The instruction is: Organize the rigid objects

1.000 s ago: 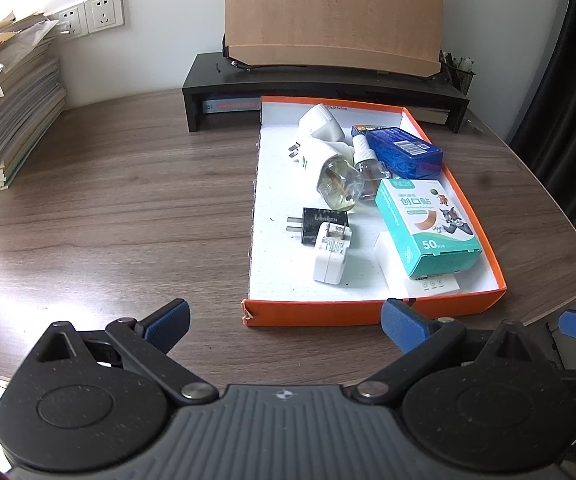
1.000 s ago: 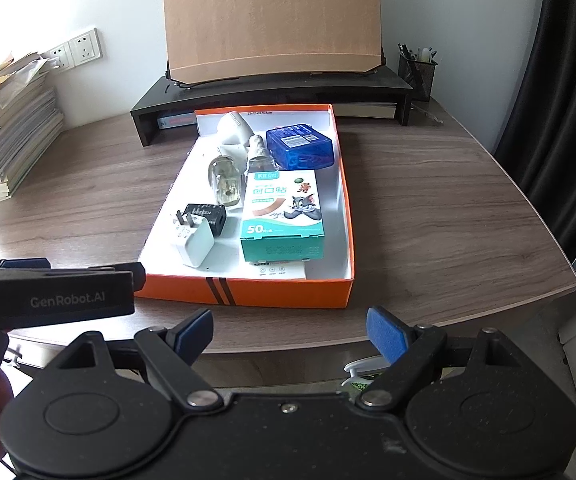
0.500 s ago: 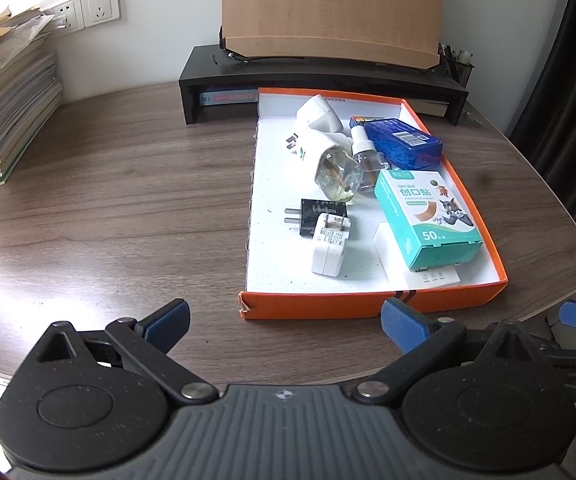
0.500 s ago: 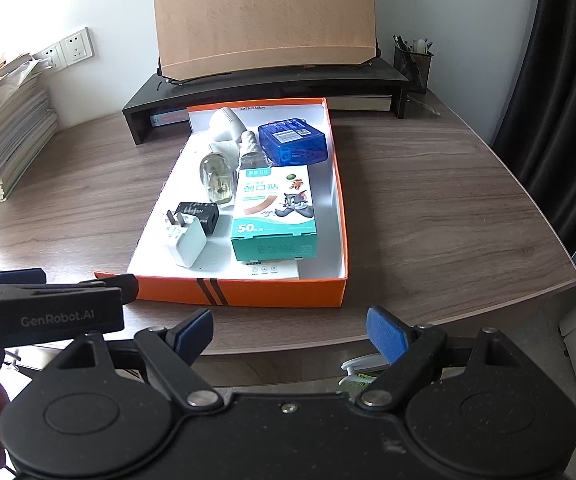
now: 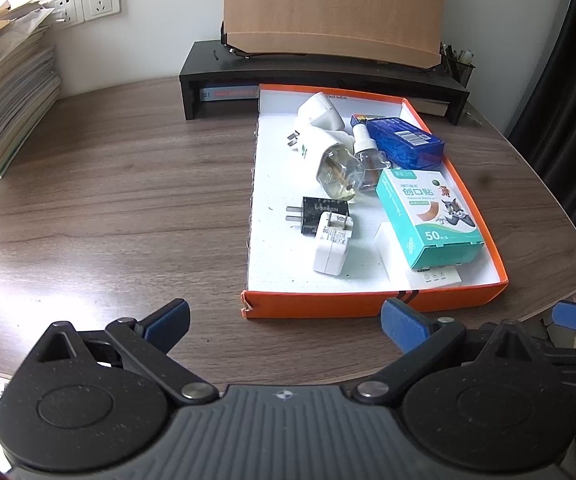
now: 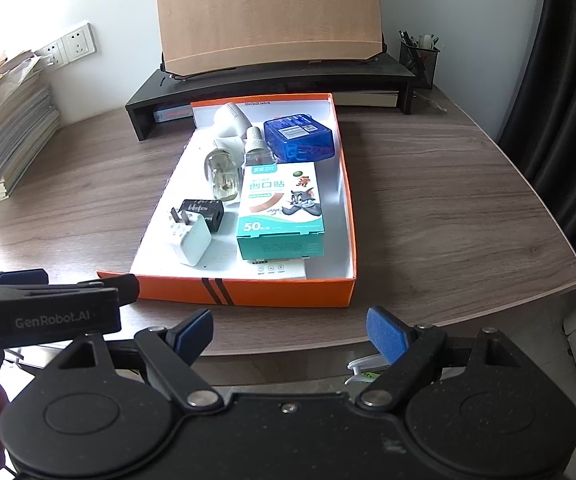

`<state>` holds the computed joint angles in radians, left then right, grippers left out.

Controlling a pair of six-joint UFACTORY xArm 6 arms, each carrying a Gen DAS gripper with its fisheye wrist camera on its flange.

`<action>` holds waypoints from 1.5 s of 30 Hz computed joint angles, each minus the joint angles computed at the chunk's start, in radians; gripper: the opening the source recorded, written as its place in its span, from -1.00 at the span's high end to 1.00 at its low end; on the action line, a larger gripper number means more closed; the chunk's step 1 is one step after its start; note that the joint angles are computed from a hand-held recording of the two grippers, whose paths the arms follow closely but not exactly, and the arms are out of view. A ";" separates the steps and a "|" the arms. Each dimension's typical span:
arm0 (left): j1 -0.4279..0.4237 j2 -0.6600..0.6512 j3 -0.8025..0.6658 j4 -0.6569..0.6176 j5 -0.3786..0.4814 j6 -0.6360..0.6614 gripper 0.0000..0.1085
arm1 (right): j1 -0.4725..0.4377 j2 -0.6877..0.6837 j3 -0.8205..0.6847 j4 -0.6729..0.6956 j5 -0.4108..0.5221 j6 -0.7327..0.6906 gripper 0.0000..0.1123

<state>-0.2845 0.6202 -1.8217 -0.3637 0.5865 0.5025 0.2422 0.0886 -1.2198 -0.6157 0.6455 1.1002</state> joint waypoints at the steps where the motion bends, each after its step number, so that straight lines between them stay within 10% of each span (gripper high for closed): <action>1: 0.000 0.002 -0.003 0.000 0.002 0.000 -0.90 | 0.001 0.000 -0.001 0.000 0.002 0.001 -0.76; 45: -0.002 0.022 -0.036 -0.057 0.022 0.069 -0.90 | 0.006 0.005 -0.021 -0.020 0.049 0.034 -0.76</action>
<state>-0.2865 0.6423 -1.8576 -0.4212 0.6090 0.5720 0.2479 0.0933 -1.2410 -0.6360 0.6948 1.1347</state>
